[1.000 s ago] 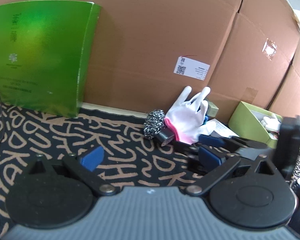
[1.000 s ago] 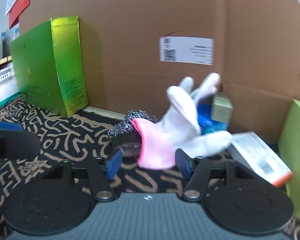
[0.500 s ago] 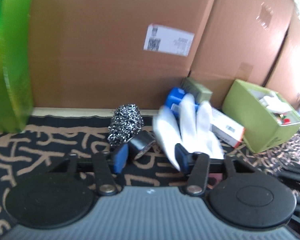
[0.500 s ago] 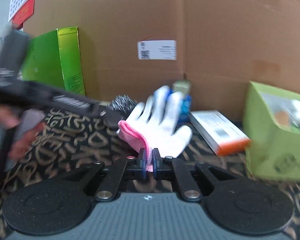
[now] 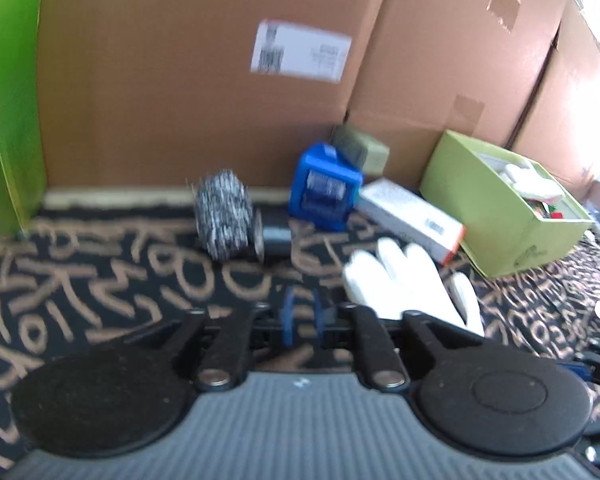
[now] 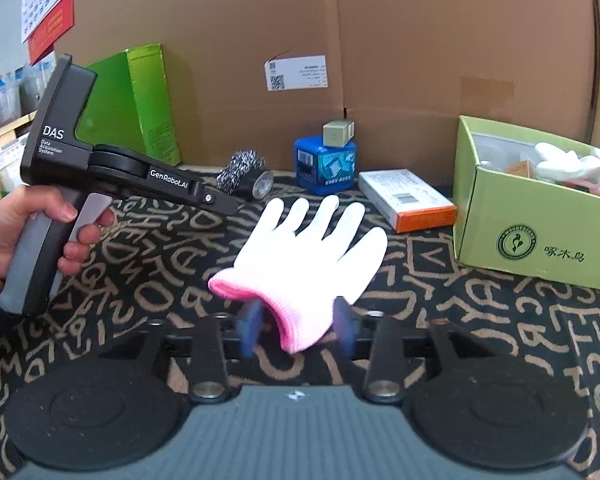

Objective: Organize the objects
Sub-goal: 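Grasp the black hair tie with the left tool while the right tool grasps the pink-cuffed glove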

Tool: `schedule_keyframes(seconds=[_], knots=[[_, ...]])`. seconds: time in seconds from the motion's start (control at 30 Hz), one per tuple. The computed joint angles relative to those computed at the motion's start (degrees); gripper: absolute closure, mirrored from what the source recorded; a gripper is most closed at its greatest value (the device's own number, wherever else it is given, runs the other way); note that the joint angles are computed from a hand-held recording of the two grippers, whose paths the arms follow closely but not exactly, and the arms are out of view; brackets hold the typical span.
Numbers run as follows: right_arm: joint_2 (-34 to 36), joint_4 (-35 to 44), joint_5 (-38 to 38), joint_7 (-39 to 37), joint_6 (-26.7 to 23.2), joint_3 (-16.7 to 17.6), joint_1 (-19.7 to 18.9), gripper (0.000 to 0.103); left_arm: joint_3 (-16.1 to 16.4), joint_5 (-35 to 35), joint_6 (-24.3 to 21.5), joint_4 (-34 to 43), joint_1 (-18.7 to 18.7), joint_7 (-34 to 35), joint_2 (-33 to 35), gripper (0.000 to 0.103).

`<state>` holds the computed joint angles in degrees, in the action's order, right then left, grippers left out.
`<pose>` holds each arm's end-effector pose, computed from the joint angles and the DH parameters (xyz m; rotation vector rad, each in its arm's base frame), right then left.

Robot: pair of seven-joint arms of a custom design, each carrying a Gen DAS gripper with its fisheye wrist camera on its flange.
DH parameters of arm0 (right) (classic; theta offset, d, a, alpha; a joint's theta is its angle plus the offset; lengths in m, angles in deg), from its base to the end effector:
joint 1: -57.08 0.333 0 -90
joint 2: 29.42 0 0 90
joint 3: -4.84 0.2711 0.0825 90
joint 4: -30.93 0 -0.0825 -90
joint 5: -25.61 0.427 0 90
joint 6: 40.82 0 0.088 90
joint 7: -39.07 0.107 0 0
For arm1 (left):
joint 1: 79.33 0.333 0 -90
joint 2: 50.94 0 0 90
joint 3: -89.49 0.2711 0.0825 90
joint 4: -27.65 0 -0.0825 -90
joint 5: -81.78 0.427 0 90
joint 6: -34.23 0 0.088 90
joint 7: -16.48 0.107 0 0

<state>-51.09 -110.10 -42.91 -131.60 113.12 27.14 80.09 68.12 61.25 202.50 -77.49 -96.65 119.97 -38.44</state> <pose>0.3431 0.3855 0.4039 -1.6277 1.5366 -0.7601 0.5627 -0.4017 0.4592 -1.2913 2.2995 -1.2724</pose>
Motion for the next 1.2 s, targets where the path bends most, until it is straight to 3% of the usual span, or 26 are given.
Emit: schedule_keyframes(seconds=[0.03,0.1,0.2,0.3,0.37,0.43,0.5,0.73,0.8,0.87,0.9,0.93,1.0,1.07,1.13,1.17,1.2], knots=[[-0.08,0.03,-0.72,0.82,0.13,0.23,-0.17,0.055,1.29,2.55,0.66,1.14,-1.3,-2.38,1.01,0.065],[-0.43,-0.18,-1.52,1.54,0.52,0.3,-0.14,0.051,3.33,6.69,1.17,4.43,-3.28,-7.39,3.82,0.054],[-0.99,-0.64,-1.12,2.1,-0.77,0.52,0.11,0.046,6.49,13.33,0.94,9.65,-6.11,-15.26,8.07,0.054],[-1.14,-0.97,-0.61,2.48,-0.98,0.26,0.03,0.044,6.51,16.15,0.85,13.08,-6.08,-18.14,11.0,0.05],[-0.34,-0.41,-0.33,2.31,-0.75,-0.06,-0.23,0.043,7.38,19.11,-1.15,16.2,-6.98,-19.89,13.16,0.055],[1.14,0.76,-1.32,3.17,0.11,-0.21,-0.77,0.039,4.21,17.92,-4.88,18.61,-4.34,-16.58,14.79,0.085],[3.08,2.2,-1.97,3.98,1.36,-0.72,-0.91,0.03,1.42,14.75,-5.16,17.45,-1.74,-13.34,14.33,0.085],[4.18,3.37,-8.9,13.59,12.4,-2.91,-1.68,0.023,-4.77,0.97,-6.13,4.23,5.62,1.91,3.35,0.085],[3.02,3.21,-9.66,15.34,8.56,-1.8,-1.57,0.021,-5.13,-3.79,-6.04,0.15,6.37,5.78,-0.36,0.085],[3.81,4.03,-2.48,8.0,1.77,-2.11,-0.04,0.02,-4.49,-6.71,-5.8,-2.54,5.88,7.44,-3.01,0.081],[4.76,4.81,-1.55,5.66,-0.45,-2.1,0.0,0.019,-3.89,-7.25,-5.22,-3.56,5.23,7.62,-3.99,0.07],[6.4,6.18,-0.49,2.74,-2.94,-2.0,0.33,0.019,-3.0,-6.56,-4.1,-4.32,4.19,6.83,-4.6,0.053],[10.45,9.75,3.57,-2.82,-8.89,-2.33,1.8,0.019,-0.81,-3.35,-1.01,-5.13,1.62,4.28,-4.81,0.043],[12.6,10.94,5.38,-4.03,-7.51,-4.06,2.93,0.018,0.34,-1.48,-0.28,-4.45,0.21,3.05,-4.04,0.043],[12.84,10.66,2.31,-1.71,-6.01,-4.72,3.4,0.018,1.36,0.64,-1.4,-3.08,-0.79,1.13,-3.02,0.045],[13.22,10.81,1.59,-2.78,-5.43,-5.06,3.76,0.027,1.76,1.88,-2.07,-2.39,-1.19,0.2,-2.52,0.047],[13.26,10.8,-0.22,-2.97,-4.73,-5.2,4.04,0.047,1.52,1.66,-2.91,-1.76,-1.01,0.75,-2.1,0.055]])
